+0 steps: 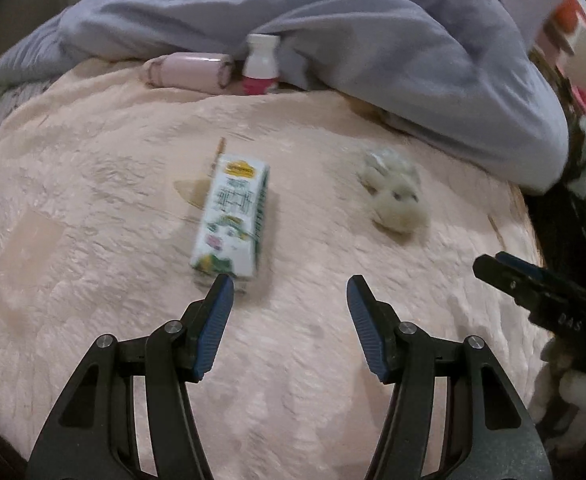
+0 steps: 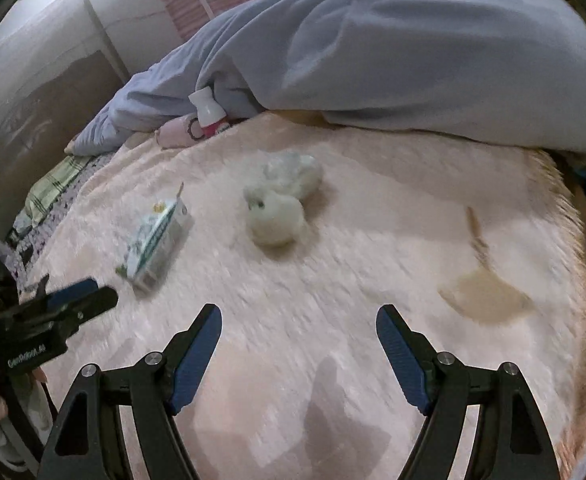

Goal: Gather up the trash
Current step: 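Grasp the milk carton with the left tool while the right tool grasps the white plush toy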

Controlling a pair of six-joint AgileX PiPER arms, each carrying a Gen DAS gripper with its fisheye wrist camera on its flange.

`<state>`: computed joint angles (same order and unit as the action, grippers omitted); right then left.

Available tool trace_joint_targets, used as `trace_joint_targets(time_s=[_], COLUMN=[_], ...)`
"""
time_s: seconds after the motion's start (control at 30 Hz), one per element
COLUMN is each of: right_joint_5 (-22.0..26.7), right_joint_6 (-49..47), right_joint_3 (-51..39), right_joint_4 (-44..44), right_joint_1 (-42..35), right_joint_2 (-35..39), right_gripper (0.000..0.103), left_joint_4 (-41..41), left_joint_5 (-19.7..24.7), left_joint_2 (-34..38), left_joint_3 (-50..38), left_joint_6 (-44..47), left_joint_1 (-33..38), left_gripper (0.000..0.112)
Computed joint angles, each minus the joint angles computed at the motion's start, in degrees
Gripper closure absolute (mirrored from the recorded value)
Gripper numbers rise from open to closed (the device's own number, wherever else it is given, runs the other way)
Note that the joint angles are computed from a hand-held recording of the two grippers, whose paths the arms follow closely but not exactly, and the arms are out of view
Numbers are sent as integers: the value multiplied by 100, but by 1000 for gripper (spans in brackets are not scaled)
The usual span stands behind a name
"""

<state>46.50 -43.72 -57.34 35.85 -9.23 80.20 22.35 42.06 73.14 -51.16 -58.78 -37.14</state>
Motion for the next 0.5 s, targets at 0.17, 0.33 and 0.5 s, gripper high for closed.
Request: trace_joint_targets(time_s=[0.17,0.33,0.5], right_joint_5=[-174,-256,-319], right_joint_6=[651,1202,1499], right_joint_3=[-821,-1620,-2120], right_joint_4=[-94,-370,-646], right_joint_1=[577,975,1161], right_joint_2=[796,1609,2173], right_gripper=[25,24,23], left_joint_4=[-754,-1067,-978], left_joint_5=[-406,-667,-730], left_joint_2=[224,787,1550], left_joint_3=[-47,-253,-572], left_joint_6=[1114,1714,1886], left_joint_1=[864,1353,1576], left_gripper=[55,55,55])
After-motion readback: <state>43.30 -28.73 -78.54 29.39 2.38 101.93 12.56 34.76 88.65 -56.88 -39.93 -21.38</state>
